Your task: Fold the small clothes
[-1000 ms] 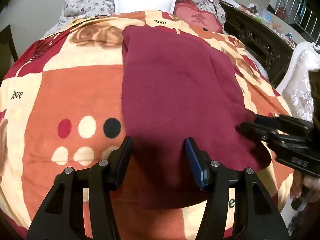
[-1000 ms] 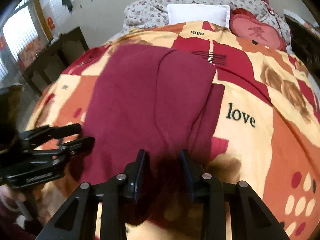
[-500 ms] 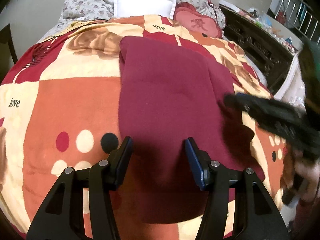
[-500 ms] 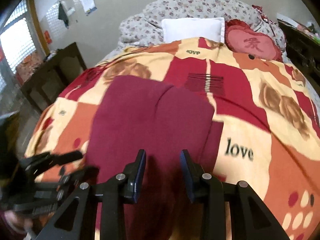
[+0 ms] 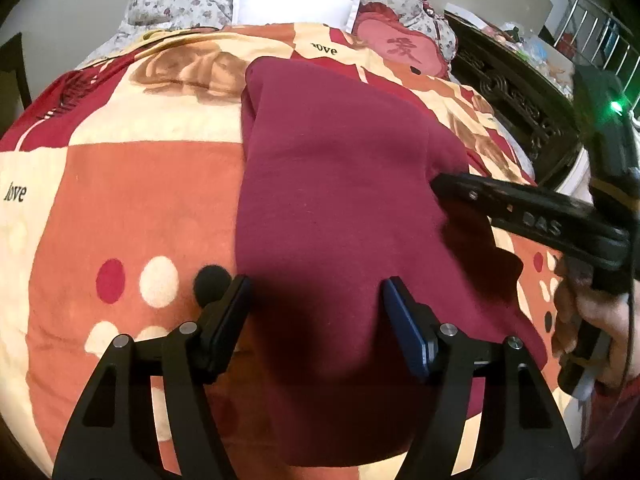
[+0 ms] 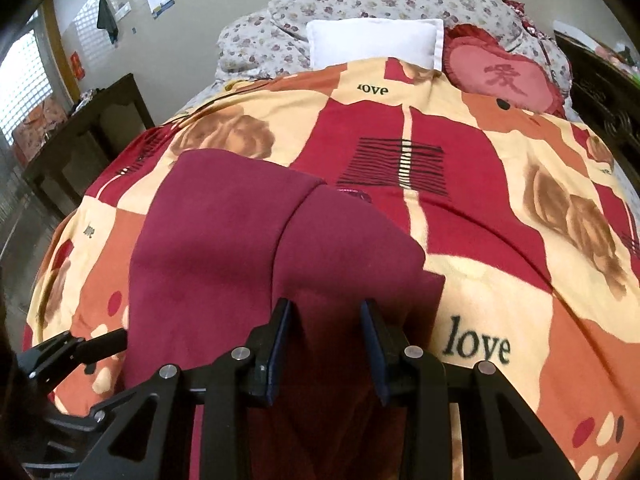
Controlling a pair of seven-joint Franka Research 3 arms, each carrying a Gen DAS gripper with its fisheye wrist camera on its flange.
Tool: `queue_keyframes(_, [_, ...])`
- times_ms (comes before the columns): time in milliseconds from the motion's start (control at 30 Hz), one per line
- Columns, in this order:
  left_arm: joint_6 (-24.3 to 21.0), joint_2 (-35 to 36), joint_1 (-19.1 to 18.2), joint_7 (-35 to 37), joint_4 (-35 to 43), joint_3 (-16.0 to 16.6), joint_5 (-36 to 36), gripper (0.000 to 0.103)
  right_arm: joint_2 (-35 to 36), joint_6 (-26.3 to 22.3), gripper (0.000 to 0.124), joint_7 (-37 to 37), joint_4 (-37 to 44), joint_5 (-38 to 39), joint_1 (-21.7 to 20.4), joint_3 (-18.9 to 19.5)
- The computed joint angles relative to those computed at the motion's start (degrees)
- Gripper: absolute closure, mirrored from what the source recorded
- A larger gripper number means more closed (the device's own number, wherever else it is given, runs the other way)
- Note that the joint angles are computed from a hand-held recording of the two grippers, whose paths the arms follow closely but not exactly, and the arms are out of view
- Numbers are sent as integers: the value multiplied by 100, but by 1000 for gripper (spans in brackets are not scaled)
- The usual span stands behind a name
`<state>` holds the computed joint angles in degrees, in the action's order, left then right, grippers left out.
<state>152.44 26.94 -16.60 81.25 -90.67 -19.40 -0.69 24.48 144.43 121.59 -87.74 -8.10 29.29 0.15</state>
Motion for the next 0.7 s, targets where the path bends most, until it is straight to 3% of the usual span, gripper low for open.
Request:
queue_keyframes(167, [-167, -25, 172, 121, 60, -129, -346, 34, -481, 141, 90, 106, -559, -44, 49, 67])
queue_keyframes(333, [-251, 6, 256, 189, 120, -196, -622, 31, -610, 114, 74, -114, -1015, 401, -122, 324])
queue_keyframes(467, [-664, 206, 364, 455, 443, -311, -938, 31, -833, 770, 69, -358, -1521, 1008, -324, 437])
queue_keyframes(500, [-690, 226, 383, 508, 486, -317, -1007, 31, -905, 847, 59, -261, -1599, 932, -287, 364])
queue_keyframes(567, [-687, 293, 484, 663, 586, -384, -1249, 29, -1034, 994, 50, 50, -1750, 623, -213, 198])
queue_keyframes(700, [-516, 532, 577, 981, 831, -488, -1564, 22, -975, 1167, 47, -398, -1790, 1226, -549, 391])
